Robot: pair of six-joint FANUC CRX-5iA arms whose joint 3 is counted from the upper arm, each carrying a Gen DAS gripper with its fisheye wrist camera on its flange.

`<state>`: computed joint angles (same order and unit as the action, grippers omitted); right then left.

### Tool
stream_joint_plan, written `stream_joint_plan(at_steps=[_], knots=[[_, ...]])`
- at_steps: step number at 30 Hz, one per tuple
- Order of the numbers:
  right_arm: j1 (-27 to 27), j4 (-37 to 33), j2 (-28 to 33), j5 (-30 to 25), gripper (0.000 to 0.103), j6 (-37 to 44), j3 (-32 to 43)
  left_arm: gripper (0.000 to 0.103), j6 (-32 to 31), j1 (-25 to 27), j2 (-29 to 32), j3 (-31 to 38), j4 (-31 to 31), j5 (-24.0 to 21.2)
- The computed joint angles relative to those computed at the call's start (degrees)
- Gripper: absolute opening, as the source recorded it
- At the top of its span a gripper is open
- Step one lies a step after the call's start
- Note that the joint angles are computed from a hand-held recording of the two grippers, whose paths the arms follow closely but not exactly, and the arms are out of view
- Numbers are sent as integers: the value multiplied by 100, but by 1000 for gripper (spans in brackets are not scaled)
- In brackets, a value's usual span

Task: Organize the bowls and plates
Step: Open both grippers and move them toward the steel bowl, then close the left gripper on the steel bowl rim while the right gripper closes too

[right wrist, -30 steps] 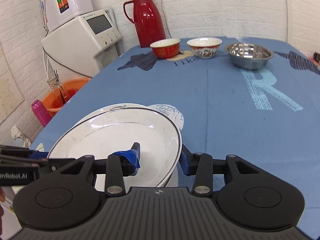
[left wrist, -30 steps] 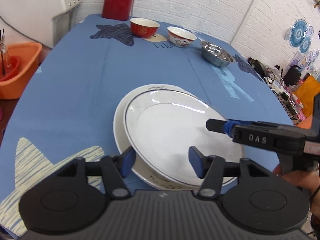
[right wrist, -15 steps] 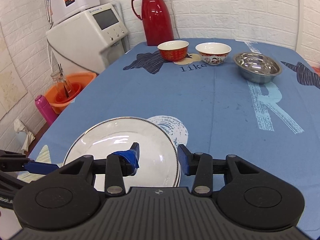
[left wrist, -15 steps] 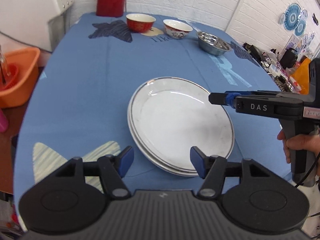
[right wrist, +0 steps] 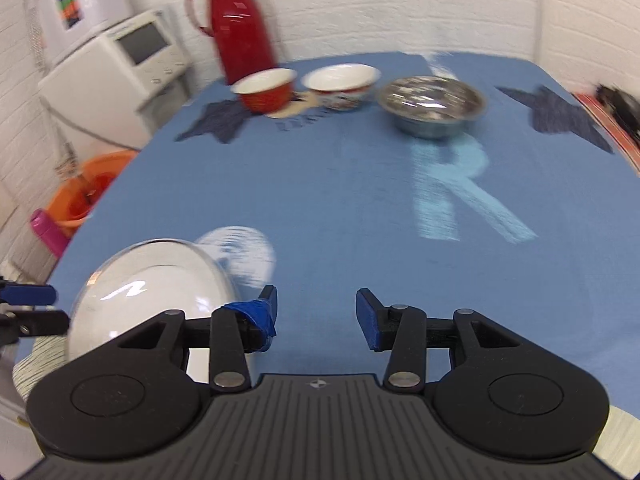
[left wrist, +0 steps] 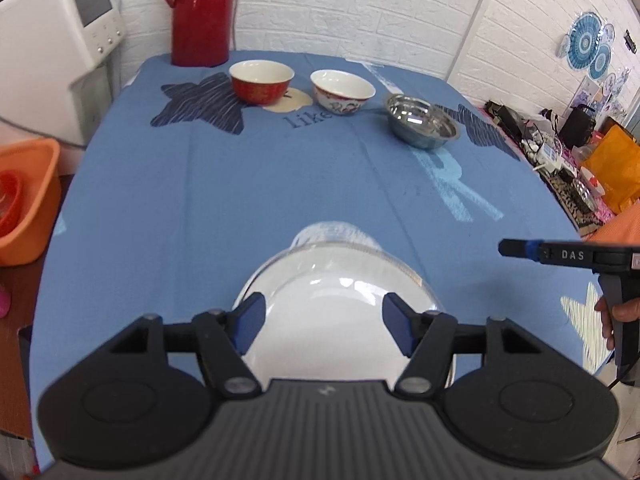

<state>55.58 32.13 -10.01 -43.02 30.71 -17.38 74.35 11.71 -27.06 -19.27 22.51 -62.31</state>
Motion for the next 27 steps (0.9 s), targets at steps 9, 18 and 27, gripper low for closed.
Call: stream_joint_plan(at_steps=[9, 18, 27], knots=[[-1326, -724, 522, 320, 29, 74, 727, 65, 974, -1140, 2813, 2426, 44, 99], [-2288, -2088, 2594, -513, 30, 1900, 3705, 65, 2350, -1700, 5758, 5984, -610, -913], [-2523, -2487, 4128, -1890, 31, 3187, 5962, 65, 2597, -1815, 6712, 7222, -925, -1393]])
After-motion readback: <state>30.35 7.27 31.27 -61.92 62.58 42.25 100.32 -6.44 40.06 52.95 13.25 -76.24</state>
